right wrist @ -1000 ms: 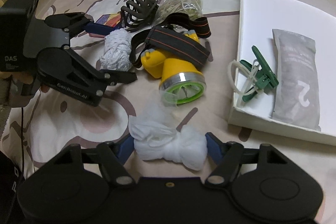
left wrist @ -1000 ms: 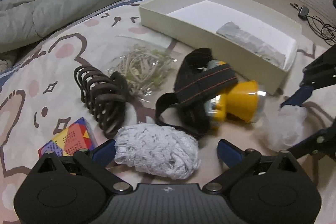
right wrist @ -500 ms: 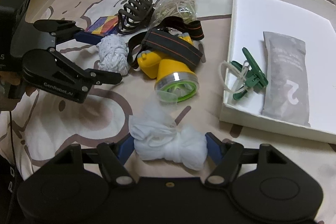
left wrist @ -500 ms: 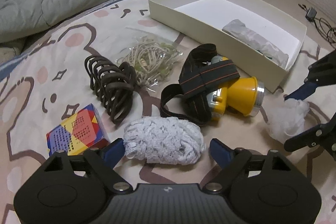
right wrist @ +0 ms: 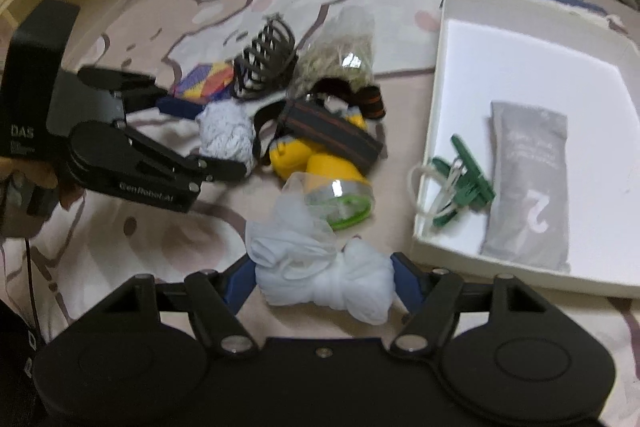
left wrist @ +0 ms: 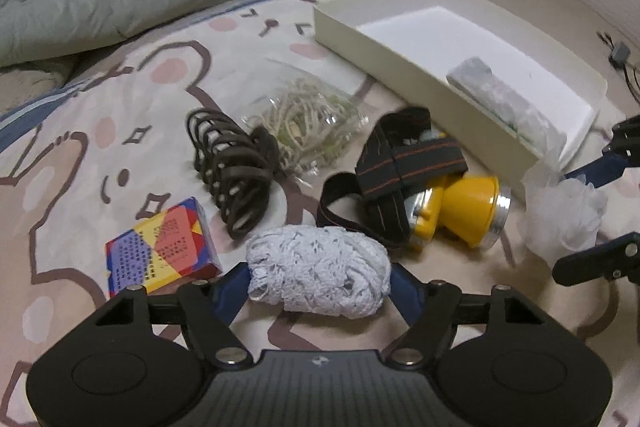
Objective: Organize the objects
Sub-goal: 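Grasp and lift the white cloth bundle with the right tool while the left tool lifts the yarn ball, then carry the cloth bundle with the right tool while the left tool carries the yarn ball toward the box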
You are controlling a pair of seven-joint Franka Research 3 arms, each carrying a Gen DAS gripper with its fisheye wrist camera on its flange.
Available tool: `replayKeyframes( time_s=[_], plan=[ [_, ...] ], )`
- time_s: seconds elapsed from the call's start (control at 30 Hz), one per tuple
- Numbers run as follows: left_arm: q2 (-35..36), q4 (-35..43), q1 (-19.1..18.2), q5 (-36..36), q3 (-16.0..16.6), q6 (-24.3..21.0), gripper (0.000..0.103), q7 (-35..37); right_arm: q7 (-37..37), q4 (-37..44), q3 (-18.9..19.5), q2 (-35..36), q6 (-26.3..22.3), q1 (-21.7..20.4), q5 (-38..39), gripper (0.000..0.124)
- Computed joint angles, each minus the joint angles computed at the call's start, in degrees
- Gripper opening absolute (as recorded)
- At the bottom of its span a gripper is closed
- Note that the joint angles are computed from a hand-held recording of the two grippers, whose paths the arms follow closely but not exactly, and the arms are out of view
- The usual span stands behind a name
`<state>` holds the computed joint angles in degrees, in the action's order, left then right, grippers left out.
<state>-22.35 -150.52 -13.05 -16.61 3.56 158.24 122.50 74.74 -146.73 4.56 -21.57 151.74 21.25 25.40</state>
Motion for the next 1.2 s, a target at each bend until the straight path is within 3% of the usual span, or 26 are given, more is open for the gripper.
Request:
replayKeyframes(
  time_s=[0.23,0.63,1.2],
  plan=[
    [-5.1,-1.6,1.1,0.5,-0.8,2.9,0.074,-7.5,2.9,-0.9,0.3,-3.0,4.6,-1.0,-0.1,0.073],
    [-15.2,-5.0,3.3,7.8,-2.7,7.0,0.074,-26.2,11.0,-3.5,3.3,-7.1,14.6,-4.7,-7.2,0.073],
    [-23.6,-6.8,6.7,20.8,-6.4,2.3,0.074,-44.6,18.8,-6.0,6.7,-11.7,19.8,-7.2,-12.6,0.073]
  ],
)
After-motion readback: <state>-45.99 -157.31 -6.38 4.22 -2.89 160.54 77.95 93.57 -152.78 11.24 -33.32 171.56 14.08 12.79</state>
